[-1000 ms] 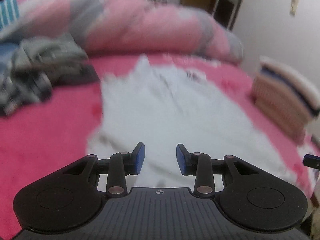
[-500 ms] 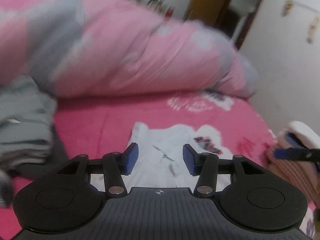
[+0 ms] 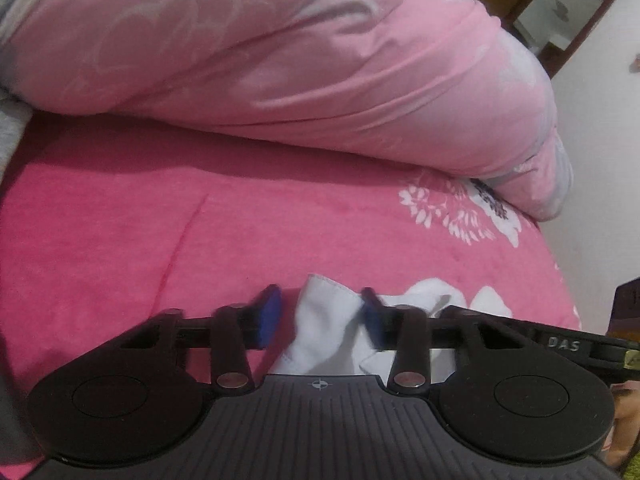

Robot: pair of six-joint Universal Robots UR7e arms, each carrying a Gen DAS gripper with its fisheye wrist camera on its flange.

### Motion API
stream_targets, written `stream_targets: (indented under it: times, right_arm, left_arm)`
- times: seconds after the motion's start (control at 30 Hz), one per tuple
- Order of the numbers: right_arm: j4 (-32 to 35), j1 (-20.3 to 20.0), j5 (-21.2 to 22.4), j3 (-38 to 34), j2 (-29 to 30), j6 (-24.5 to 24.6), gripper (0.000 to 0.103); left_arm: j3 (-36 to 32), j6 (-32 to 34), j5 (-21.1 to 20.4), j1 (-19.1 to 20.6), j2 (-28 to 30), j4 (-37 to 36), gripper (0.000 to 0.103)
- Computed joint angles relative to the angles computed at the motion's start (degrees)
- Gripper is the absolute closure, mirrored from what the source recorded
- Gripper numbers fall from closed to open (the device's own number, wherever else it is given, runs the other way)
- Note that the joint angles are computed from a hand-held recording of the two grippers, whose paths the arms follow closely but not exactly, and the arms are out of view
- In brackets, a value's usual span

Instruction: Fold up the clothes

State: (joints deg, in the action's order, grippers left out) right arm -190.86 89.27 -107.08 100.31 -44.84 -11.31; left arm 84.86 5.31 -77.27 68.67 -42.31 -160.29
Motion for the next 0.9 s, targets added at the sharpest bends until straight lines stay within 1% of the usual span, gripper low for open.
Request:
stream_targets:
  times: [0.03, 0.07, 0.1, 0.17, 0.27, 0.3, 0.33, 0.37, 0.43, 0.47, 0.53, 0.57, 0.6, 0.63, 0.67, 0.7, 0.73, 0.77, 0.83, 0.87, 0.9]
  right_arm:
    - [-0.50, 0.15, -0.36, -0.39, 0.70, -1.21, 0.092]
    - [-1.05, 0.41, -0.56, -0.42, 1.02, -2.08, 0.097]
    - [-2.38, 0.70, -0.55, -0.04, 1.11, -3.33, 0.101]
    - [-5.29, 1.26, -0.42, 0.82, 1.21, -6.04, 0.102]
    - [-11.16, 2.96, -1.05, 3.77, 0.39, -12.28, 0.102]
    - [-13.54, 3.86, -1.82, 4.99, 0.14, -15.09, 0.102]
    - [-16.19, 4.88, -2.85, 6.21, 0.06, -18.69, 0.102]
    - [-19.33, 5.96, -3.82, 7.70, 0.02, -23.18, 0.102]
    - [-26.28, 8.01, -5.78, 11.41, 0.32, -34.47, 0.102]
    - [-29.14, 8.87, -6.30, 13.46, 0.36, -40.08, 0.102]
    - [-32.84, 9.87, -7.20, 17.88, 0.28, -49.01, 0.100]
    - [-34.59, 10.41, -7.74, 19.99, 0.36, -53.31, 0.099]
    - [-35.20, 10.96, -9.26, 22.13, 0.36, -56.97, 0.096]
    - [-35.60, 11.57, -11.12, 24.16, 0.47, -60.41, 0.090]
    - [-35.71, 11.80, -12.32, 25.90, 0.36, -61.68, 0.085]
    - [-35.76, 11.95, -13.38, 27.55, 0.23, -62.45, 0.074]
    - [-35.96, 12.05, -14.28, 28.87, 0.12, -62.49, 0.071]
    - [-35.76, 12.03, -15.01, 30.13, -0.29, -61.66, 0.071]
    - [-34.34, 11.86, -15.56, 32.16, -2.00, -57.23, 0.070]
    - [-33.17, 11.58, -15.08, 32.90, -3.32, -53.68, 0.070]
    - [-31.40, 11.08, -13.91, 33.38, -5.06, -48.47, 0.069]
  left_arm:
    - [0.31, 0.70, 0.15, -0.08, 0.13, -0.92, 0.084]
    - [0.63, 1.40, 0.29, -0.15, 0.27, -1.85, 0.094]
    - [1.49, 2.36, -0.53, -0.29, -0.13, -3.29, 0.097]
    - [3.14, 4.23, -2.21, -0.56, -0.89, -6.10, 0.098]
    - [7.21, 8.25, -5.91, -1.12, -3.56, -10.56, 0.098]
    - [9.07, 10.65, -7.15, -1.33, -4.81, -12.31, 0.098]
    - [10.85, 13.02, -8.42, -1.56, -6.03, -13.95, 0.098]
    - [12.64, 15.42, -8.77, -2.02, -6.95, -15.74, 0.098]
    - [16.98, 20.72, -10.92, -2.41, -9.97, -17.93, 0.097]
    - [18.76, 23.07, -11.50, -2.41, -11.46, -17.82, 0.096]
    - [22.28, 27.17, -12.09, -2.40, -14.86, -15.13, 0.091]
    - [23.63, 28.35, -12.55, -2.08, -16.67, -12.47, 0.082]
    - [25.03, 29.45, -12.00, -2.02, -18.31, -9.94, 0.078]
    - [26.35, 30.51, -11.41, -1.96, -19.92, -7.38, 0.068]
    - [27.60, 31.54, -10.76, -1.91, -21.50, -4.78, 0.064]
    - [28.77, 32.23, -10.33, -1.75, -22.61, -3.64, 0.063]
    - [29.90, 32.91, -9.88, -1.58, -23.72, -2.49, 0.062]
    - [30.18, 32.78, -9.66, -1.26, -24.56, -0.83, 0.060]
    - [30.93, 30.47, -10.39, -0.46, -26.29, 1.32, 0.059]
    - [30.74, 29.06, -10.66, 0.04, -26.65, 2.21, 0.059]
    - [30.56, 27.07, -10.71, 0.33, -26.76, 2.58, 0.059]
